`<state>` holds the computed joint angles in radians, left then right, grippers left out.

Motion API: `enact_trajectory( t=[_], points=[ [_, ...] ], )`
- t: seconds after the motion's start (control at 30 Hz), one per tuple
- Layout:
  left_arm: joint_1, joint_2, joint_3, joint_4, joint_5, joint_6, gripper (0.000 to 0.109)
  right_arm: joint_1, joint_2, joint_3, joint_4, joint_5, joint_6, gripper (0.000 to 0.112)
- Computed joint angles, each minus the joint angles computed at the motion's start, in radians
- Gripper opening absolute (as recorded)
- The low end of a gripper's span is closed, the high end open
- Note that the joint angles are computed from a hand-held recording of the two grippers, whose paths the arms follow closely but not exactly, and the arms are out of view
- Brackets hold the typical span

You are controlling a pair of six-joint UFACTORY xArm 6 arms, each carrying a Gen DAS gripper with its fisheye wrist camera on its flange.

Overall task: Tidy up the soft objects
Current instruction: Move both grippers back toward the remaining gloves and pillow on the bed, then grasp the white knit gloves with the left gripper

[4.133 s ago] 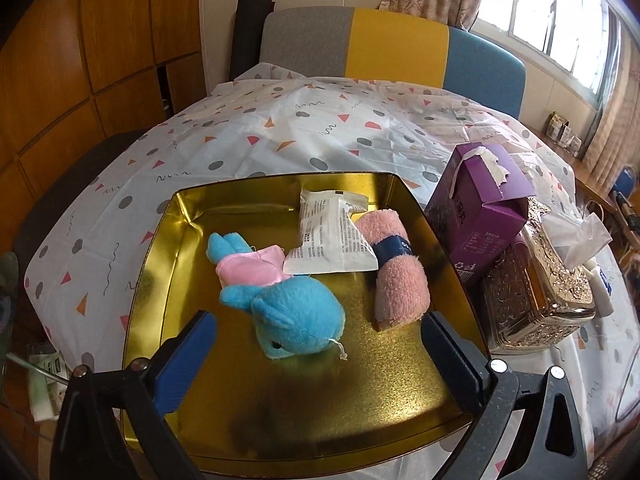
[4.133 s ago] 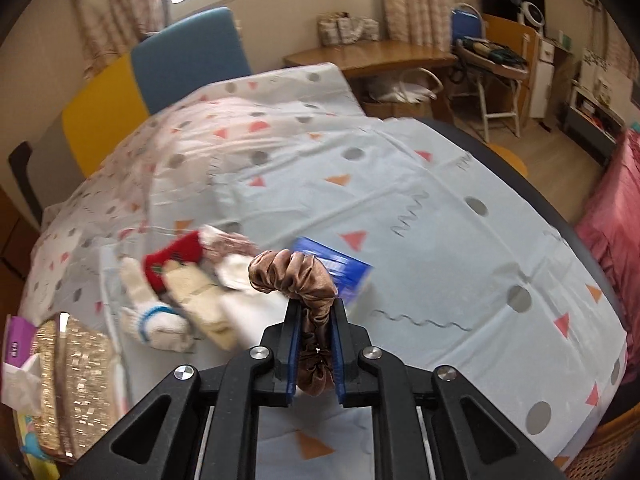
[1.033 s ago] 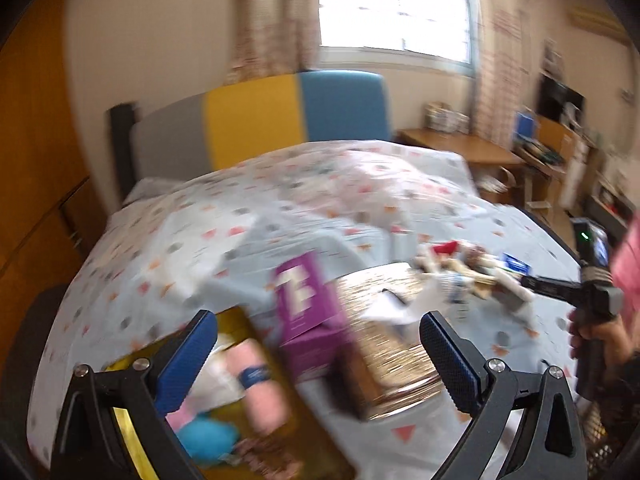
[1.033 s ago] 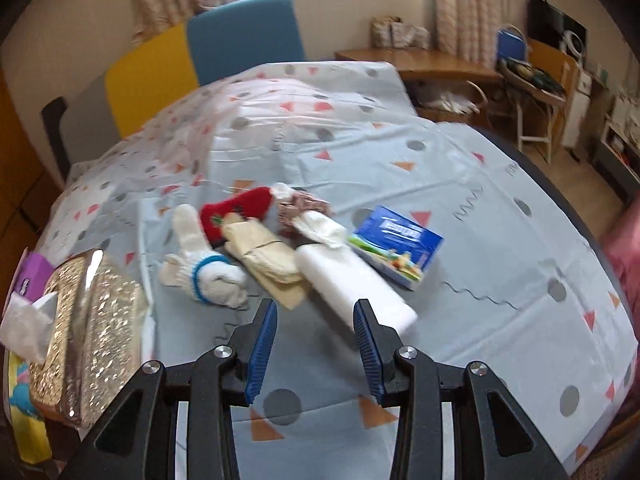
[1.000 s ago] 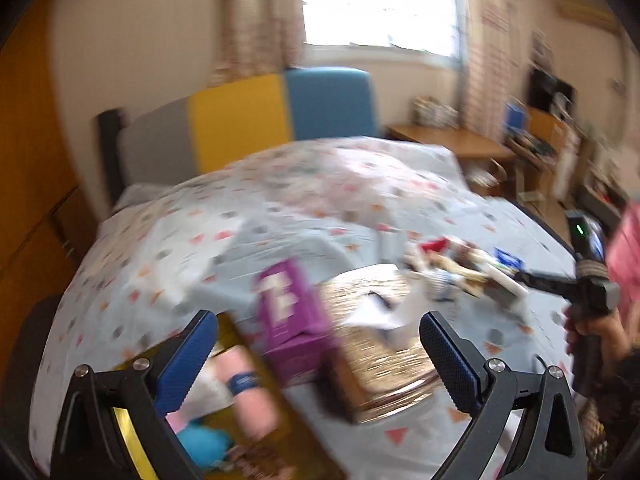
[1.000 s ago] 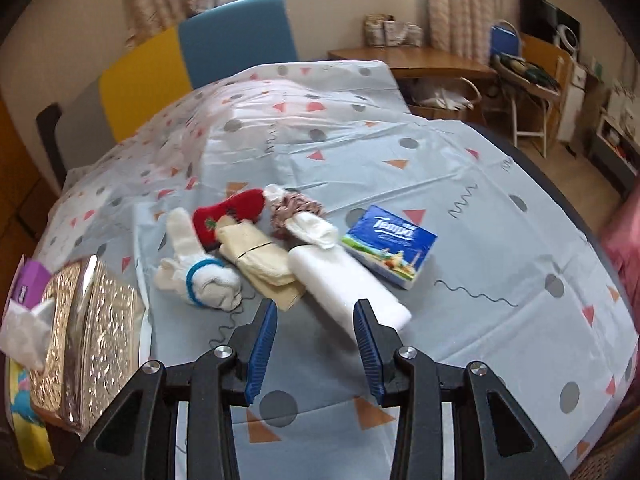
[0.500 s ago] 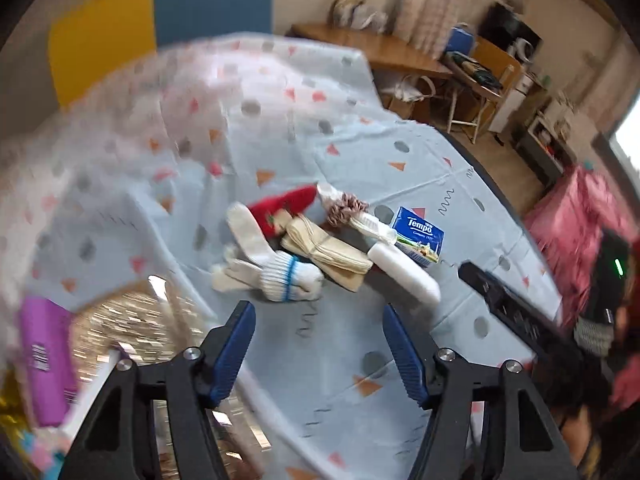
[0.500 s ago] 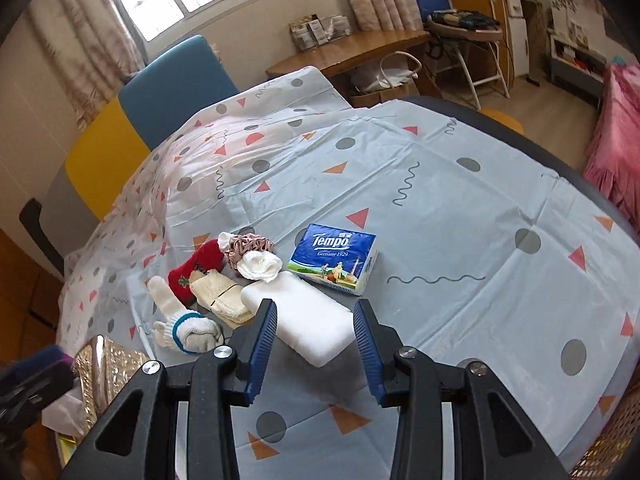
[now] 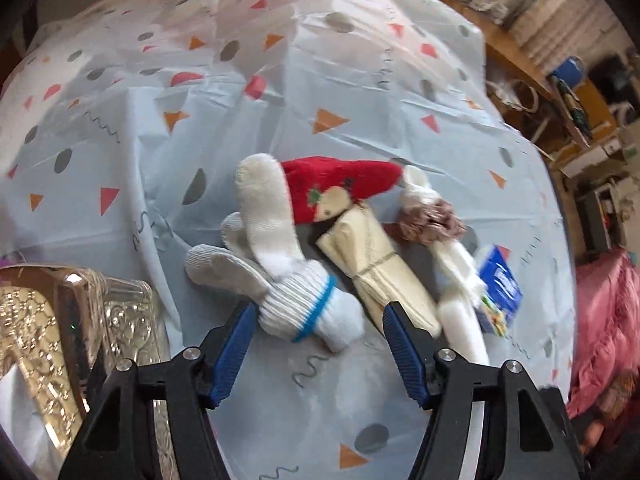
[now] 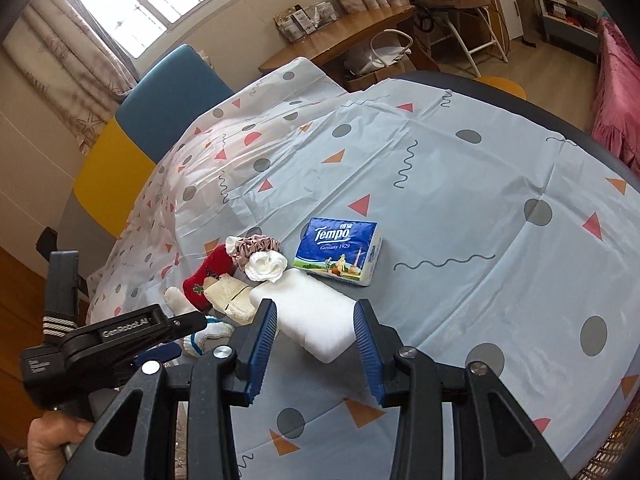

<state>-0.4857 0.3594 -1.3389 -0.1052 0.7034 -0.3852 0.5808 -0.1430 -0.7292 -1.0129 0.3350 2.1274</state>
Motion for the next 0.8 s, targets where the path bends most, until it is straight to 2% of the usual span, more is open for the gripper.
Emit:
enact_trajectory(
  t=[0.1,0.17,0.27,0.43,0.53,0.63,0.8],
  points=[
    [0.001,0.043,-0.028,0.019,0.014,-0.012,0.066,-0.008,-0.001,0.007,-0.009,-0.02,0.022,0.04],
    [-0.001,0.063,-0.037,0.016,0.012,0.0,0.061,-0.009,-0.001,0.008,-0.011,-0.022,0.028,0.04],
    [-0.01,0.051,0.005,0.019,-0.051,0.05,0.051,-0.011,-0.003,0.011,-0.011,-0.019,0.03,0.04],
    [-0.023,-0.051,0.165,0.001,-0.154,0.121,0.048,-0.02,-0.01,0.025,-0.022,-0.009,0.056,0.04],
    [-0.036,-0.108,0.252,0.016,-0.204,0.162,0.048,-0.024,0.008,0.018,0.024,-0.011,0.0,0.04],
    [-0.052,-0.15,0.298,-0.013,-0.206,0.207,0.048,-0.013,0.059,-0.019,0.119,-0.024,-0.147,0.04],
    [-0.053,-0.211,0.343,0.014,-0.225,0.231,0.048,0.052,0.151,-0.13,0.264,0.104,-0.439,0.049]
  ],
)
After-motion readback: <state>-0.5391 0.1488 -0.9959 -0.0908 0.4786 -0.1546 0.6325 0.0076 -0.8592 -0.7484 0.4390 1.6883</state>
